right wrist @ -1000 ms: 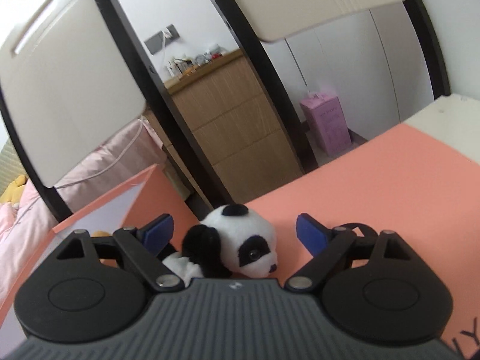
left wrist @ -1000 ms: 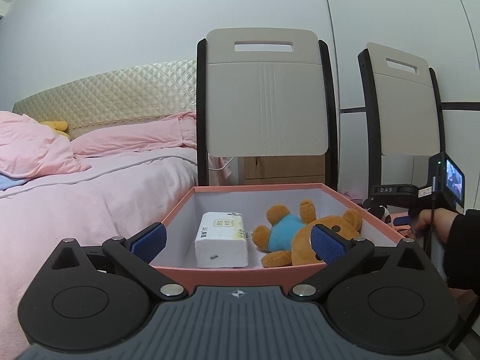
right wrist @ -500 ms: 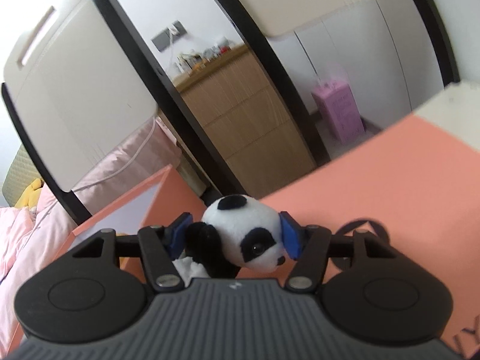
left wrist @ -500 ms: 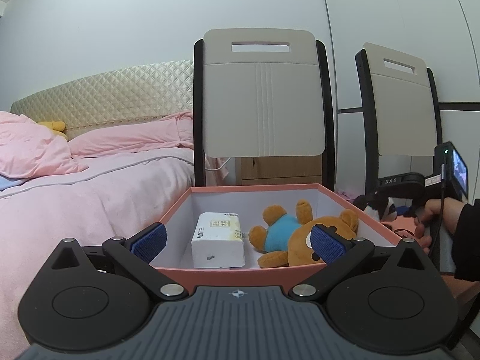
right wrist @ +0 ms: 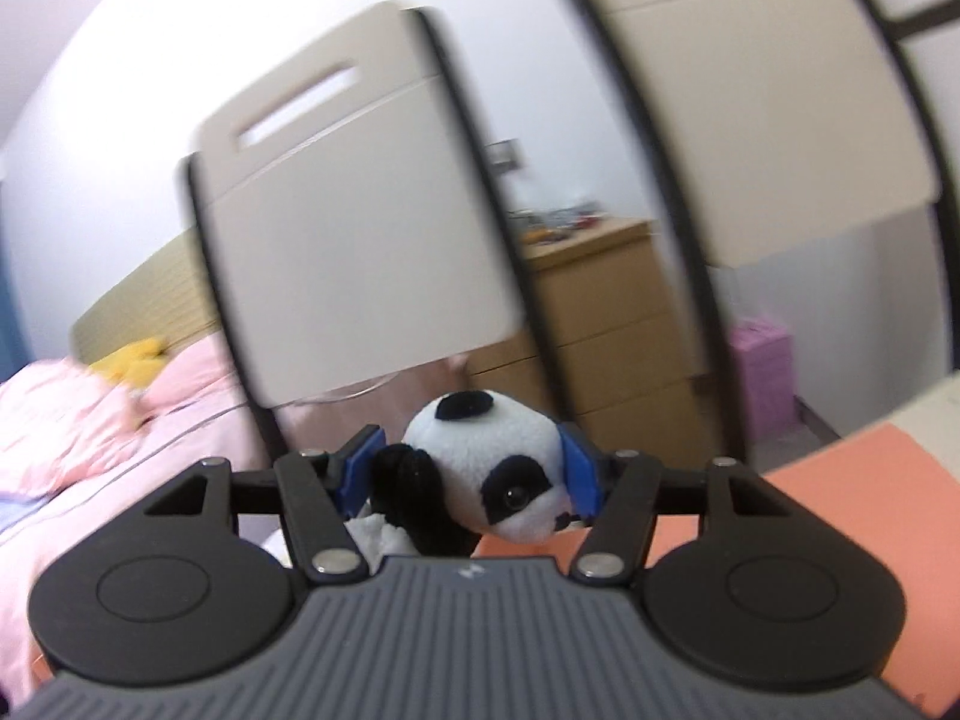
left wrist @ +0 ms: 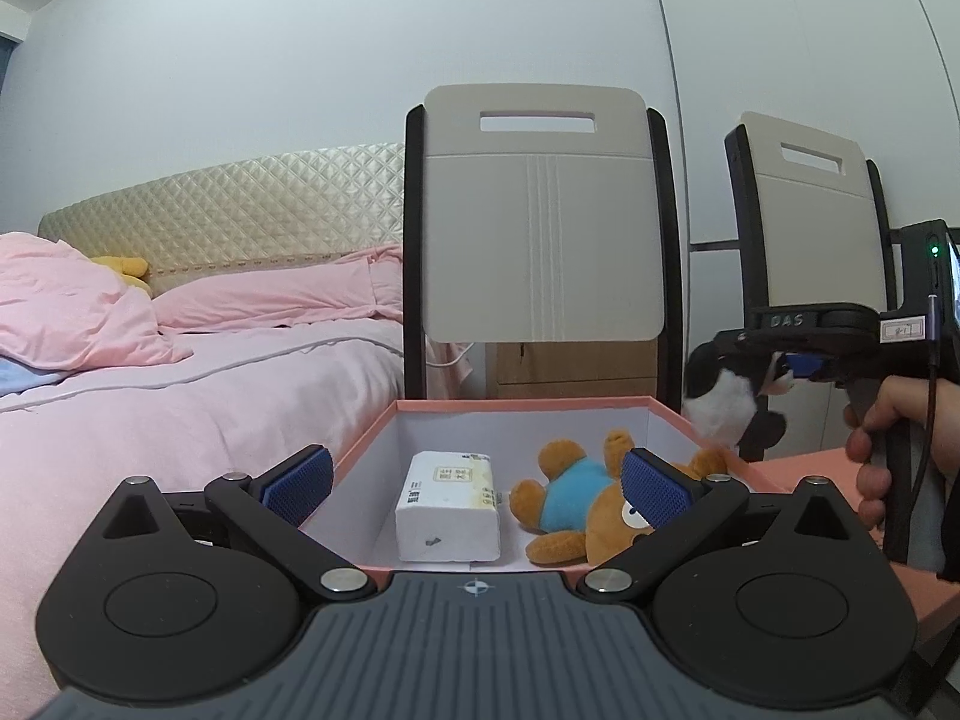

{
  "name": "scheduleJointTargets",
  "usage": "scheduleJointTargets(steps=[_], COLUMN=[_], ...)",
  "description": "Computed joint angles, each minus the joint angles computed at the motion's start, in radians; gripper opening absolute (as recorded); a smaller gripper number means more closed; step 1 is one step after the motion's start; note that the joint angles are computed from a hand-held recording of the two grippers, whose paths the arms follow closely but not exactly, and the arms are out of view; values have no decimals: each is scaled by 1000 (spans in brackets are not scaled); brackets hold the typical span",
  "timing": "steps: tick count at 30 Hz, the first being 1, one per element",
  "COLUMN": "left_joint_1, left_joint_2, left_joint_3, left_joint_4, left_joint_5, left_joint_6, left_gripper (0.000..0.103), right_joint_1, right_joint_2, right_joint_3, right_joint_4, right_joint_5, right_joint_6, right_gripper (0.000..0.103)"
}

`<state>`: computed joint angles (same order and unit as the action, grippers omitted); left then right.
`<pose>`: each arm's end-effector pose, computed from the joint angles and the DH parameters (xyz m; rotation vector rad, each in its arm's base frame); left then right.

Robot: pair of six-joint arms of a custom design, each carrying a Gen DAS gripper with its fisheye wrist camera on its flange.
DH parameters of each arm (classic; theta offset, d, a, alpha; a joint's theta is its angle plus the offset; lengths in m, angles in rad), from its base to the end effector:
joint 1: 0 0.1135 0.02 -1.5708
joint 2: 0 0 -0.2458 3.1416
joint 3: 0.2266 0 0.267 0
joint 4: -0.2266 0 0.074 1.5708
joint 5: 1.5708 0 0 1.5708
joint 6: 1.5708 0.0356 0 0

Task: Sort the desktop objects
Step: 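Carry the panda plush into the pink box and open the right gripper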

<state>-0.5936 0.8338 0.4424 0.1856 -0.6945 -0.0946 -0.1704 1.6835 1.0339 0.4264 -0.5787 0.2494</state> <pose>0.1930 -0.1027 0.2310 -0.0633 1.7286 0.1104 0.3900 -0.0473 0.2252 -0.0421 1.7925 0.5739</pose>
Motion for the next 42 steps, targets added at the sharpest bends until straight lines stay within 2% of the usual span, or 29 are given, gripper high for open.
scheduleJointTargets(steps=[2,6,11,15,18,25,28,29,31,35,42], left_joint_1=[-4,-19,-11,14,16,15,19,22,25,30,11], left_joint_2=[-10,-22,-7,-7,-9,-8,0,6,21,52,60], left_joint_3=[0,1,42,51,44,33,26,25,27,30,1], left_joint_4=[4,31,-15,-32,-19,7,19,20,9,1,72], left_joint_5=[-13,-96,-152,-152,-161,-169,-158,-152,-138,-118,-99], left_joint_6=[2,11,-12,-45,-42,-29,-22,-19,-13,-12,49], left_gripper=[103,103,103,103,103,103,103,103,103,103,103], right_joint_1=[36,111,167,199,206,250,262,261,250,221,130], right_joint_2=[-29,-66,-50,-48,-65,-55,-43,-40,-40,-70,-133], right_joint_3=[-21,-53,-34,-20,-37,-33,-33,-38,-55,-92,-143], right_joint_4=[-9,-17,-66,-94,-99,-107,-101,-90,-52,-2,33], right_joint_5=[-25,-50,-67,-50,-69,-33,-27,-32,-51,-53,-79], right_joint_6=[-36,-85,-91,-108,-100,-90,-92,-86,-64,-75,-76], right_gripper=[63,63,63,63,63,64,68,79,94,96,96])
